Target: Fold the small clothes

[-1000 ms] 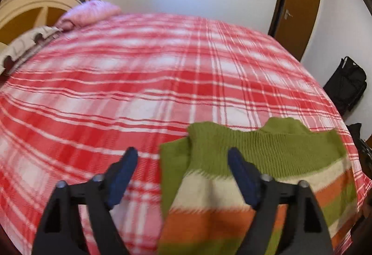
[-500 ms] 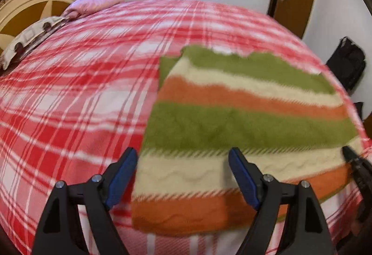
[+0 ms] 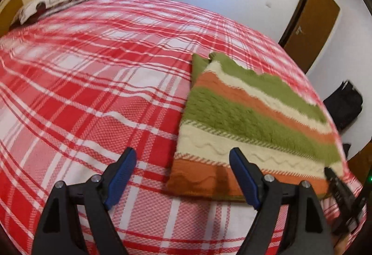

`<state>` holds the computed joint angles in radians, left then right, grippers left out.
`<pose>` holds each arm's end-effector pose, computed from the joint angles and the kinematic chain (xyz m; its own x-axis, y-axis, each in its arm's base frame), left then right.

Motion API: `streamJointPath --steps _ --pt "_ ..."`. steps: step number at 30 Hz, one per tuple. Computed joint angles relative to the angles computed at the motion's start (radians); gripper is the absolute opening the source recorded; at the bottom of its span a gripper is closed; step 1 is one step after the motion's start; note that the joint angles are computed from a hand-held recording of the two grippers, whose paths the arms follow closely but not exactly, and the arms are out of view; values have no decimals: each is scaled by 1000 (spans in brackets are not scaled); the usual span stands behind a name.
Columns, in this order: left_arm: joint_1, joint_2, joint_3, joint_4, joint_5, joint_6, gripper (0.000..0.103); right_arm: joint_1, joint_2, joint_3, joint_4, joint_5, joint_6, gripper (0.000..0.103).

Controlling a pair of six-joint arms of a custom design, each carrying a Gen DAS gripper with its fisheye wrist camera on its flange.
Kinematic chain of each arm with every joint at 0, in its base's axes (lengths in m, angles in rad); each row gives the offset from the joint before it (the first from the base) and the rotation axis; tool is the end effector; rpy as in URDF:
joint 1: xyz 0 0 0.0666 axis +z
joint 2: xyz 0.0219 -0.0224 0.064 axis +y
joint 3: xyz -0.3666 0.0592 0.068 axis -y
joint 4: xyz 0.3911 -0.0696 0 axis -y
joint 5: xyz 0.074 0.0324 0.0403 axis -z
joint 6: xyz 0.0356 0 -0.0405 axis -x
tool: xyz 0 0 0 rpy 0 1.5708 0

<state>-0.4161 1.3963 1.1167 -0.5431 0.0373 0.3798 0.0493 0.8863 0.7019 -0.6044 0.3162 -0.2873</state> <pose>0.4343 -0.1938 0.3151 -0.7810 -0.0599 -0.6216 0.1481 0.9492 -0.2776 0.3033 0.0035 0.3093 -0.6309 0.2385 -0.7383 0.3658 0.9306 -0.0119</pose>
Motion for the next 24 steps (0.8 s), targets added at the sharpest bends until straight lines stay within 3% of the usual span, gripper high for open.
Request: streamJointPath --steps 1,3,6,7,11,13,18,24 --pt "3 11 7 -5 15 1 84 -4 3 23 -35 -26 -22 22" --pt "6 29 19 -9 29 13 84 -12 -18 35 -29 -101 -55 30" --pt "3 24 -4 47 39 49 91 15 -28 75 15 -195 -85 77" --pt "0 23 -6 53 42 54 92 34 -11 100 44 -229 -86 80" --pt "-10 12 -26 84 42 48 88 98 154 253 22 -321 -57 80" --pt "-10 10 -35 97 53 50 71 135 276 353 -12 -356 -29 80" --pt "19 9 -47 132 123 84 71 197 515 548 -63 -367 8 80" --pt "10 -4 -81 192 103 81 68 224 747 787 -178 -371 34 80"
